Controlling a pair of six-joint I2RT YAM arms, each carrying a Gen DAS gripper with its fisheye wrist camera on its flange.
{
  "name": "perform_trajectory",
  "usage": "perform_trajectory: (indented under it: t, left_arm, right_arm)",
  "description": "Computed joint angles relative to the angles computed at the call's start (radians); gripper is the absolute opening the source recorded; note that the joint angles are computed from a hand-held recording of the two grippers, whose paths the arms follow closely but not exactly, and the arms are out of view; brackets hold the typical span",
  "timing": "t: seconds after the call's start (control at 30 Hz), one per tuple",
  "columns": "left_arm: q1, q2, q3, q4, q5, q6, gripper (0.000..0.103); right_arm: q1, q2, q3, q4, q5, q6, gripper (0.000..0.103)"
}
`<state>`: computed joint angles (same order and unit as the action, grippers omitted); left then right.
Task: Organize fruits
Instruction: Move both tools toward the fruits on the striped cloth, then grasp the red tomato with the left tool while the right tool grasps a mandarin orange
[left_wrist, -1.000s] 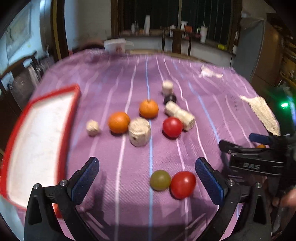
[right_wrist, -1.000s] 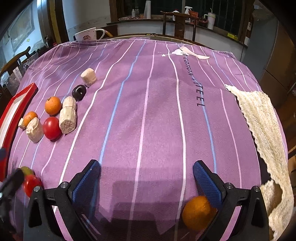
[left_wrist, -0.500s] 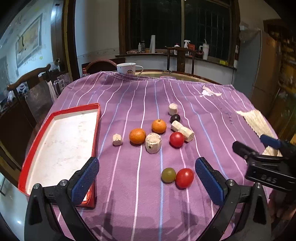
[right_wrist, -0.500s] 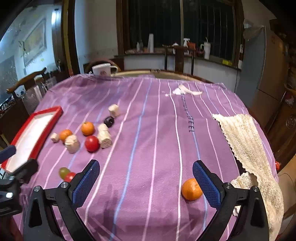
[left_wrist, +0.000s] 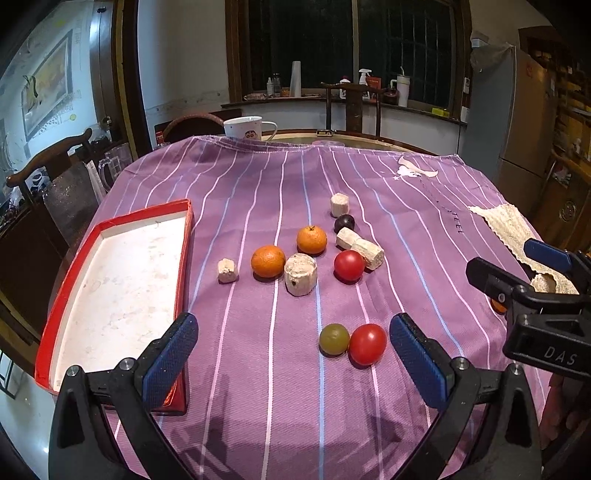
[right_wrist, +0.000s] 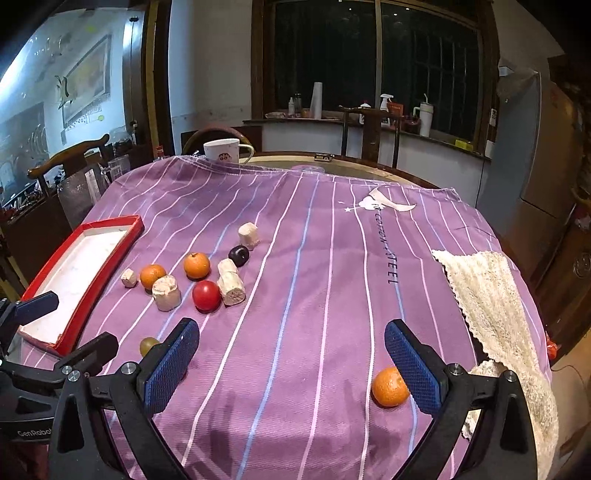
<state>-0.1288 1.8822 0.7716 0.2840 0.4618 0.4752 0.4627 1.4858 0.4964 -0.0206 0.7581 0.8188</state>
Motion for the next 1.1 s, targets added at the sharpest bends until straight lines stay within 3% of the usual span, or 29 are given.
perform_trajectory:
  t: [0.23, 0.53, 0.67, 0.73, 0.87, 0.97, 1.1]
  left_arm:
    - [-0.006, 0.055, 0.068, -0.061, -0.005, 0.003, 0.103]
    - [0.089, 0.163, 0.293, -0.187, -0.018, -0.053, 0.103]
    - [0.107, 0.2, 0.355, -0.237, -0.012, -0.069, 0.103]
    - [0.1, 0.199, 0.362, -0.285, 0.032, -0.043, 0.103]
    - [0.049, 0.179, 0.33, -0.399, 0.124, 0.075, 0.103]
    - [-0.012, 0.159, 0.28, -0.426, 0.139, 0.152, 0.102]
    - [-0.079, 0.132, 0.205, -0.356, 0.125, 0.215, 0.088]
  right_arm:
    - [-0.082, -0.038, -0.052, 0.058, -0.074, -0.057, 0.102]
    - [-0.347, -0.356, -0.208, -0.017, -0.208, -0.174, 0.102]
    - [-0.426, -0.425, -0.247, -0.018, -0.283, -0.223, 0.101]
    - [-0.436, -0.41, -0.265, 0.019, -0.341, -0.246, 0.098]
    - [-0.422, -0.298, -0.278, 0.091, -0.402, -0.255, 0.077]
    - [-0.426, -0.263, -0.313, 0.156, -0.439, -0.238, 0.074]
    - [-0.44, -0.233, -0.343, 0.218, -0.48, -0.24, 0.074]
